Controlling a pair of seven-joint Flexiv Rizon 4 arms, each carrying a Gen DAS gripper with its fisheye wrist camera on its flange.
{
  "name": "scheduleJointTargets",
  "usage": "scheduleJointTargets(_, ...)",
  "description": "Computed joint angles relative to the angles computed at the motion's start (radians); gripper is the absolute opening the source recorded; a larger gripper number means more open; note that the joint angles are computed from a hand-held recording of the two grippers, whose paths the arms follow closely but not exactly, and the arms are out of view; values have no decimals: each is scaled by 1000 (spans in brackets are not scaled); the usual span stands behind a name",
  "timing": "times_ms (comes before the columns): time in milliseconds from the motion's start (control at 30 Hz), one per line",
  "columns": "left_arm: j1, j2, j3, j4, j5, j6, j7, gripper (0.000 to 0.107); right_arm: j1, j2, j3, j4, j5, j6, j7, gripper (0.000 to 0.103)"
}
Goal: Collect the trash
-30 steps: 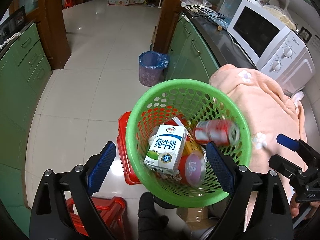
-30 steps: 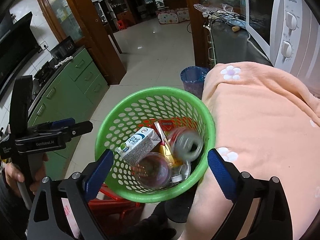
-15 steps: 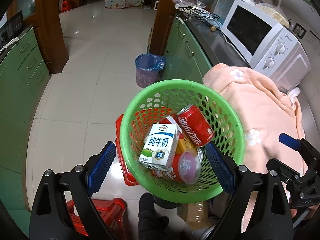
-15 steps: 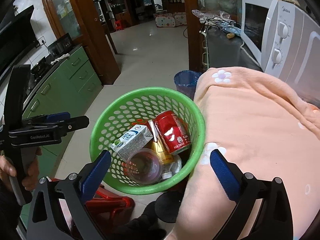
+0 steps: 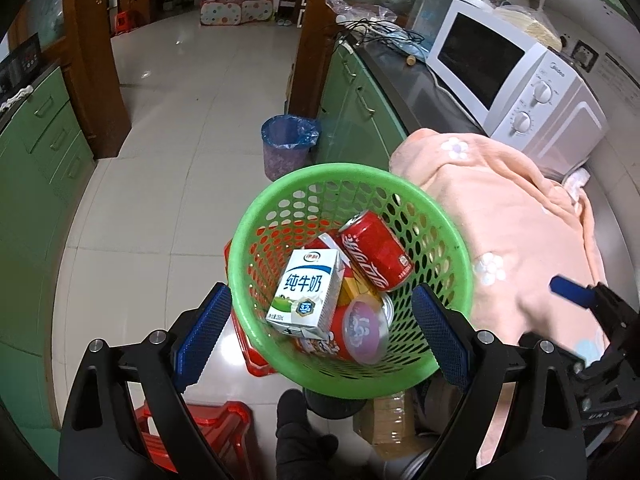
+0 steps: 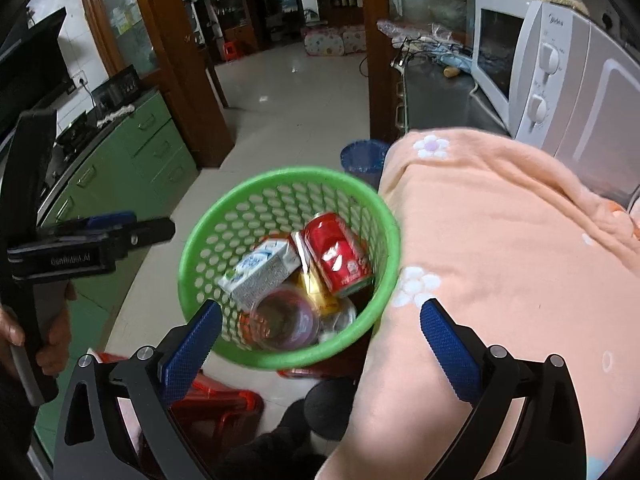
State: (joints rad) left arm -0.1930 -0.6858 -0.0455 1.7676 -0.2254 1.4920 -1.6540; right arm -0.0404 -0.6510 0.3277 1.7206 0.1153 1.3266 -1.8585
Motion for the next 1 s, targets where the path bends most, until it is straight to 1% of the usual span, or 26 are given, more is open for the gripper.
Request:
scheduleJointTargets(67, 2, 1, -9, 5, 2, 13, 3, 90, 20, 9, -25, 23, -7, 40, 15, 96)
scheduleJointTargets(133, -16, 5, 9, 10, 10, 25, -4, 90, 38, 18, -50, 46, -24, 72, 39, 96)
scheduleJointTargets(167, -33, 5, 28, 9, 17, 33, -11, 90, 35, 22, -49, 55, -28, 79, 47, 96)
scheduleJointTargets(200, -33, 5, 26, 17, 23, 58, -10, 90, 27, 25, -42, 61, -30, 83, 51, 96)
scheduleJointTargets(267, -41, 6, 31, 19, 33, 79, -4, 90, 18, 33, -37, 75, -36, 95, 61, 96)
scheduleJointTargets(333, -49, 8, 35, 13, 36, 64, 2, 90, 26, 43, -54, 95, -49, 119, 83, 96)
scheduleJointTargets(400, -33, 13, 9, 20, 33, 67, 14, 90, 19, 50, -52, 107, -59, 129, 99, 96)
scheduleJointTargets(433, -35, 16, 8, 21, 32, 65, 15, 90, 15, 51, -50, 110, -63, 131, 105, 96)
scheduleJointTargets(600, -60, 31, 26, 23, 36, 40, 14, 90, 10, 73, -64, 145, -88, 163, 143, 96)
scheduleJointTargets(667, -70, 39, 36, 27, 40, 32, 8, 98, 11, 83, -75, 160, -101, 173, 159, 96)
scheduleJointTargets(733, -68, 49, 29, 40, 44, 50, 8, 98, 6, 92, -79, 173, -110, 187, 172, 96)
scheduleJointTargets(900, -125, 65, 91, 34, 69, 29, -20, 98, -29, 112, -61, 201, -119, 206, 196, 96)
scheduleJointTargets(1000, -124, 73, 83, 38, 80, 29, -24, 98, -40, 129, -60, 223, -123, 216, 210, 96)
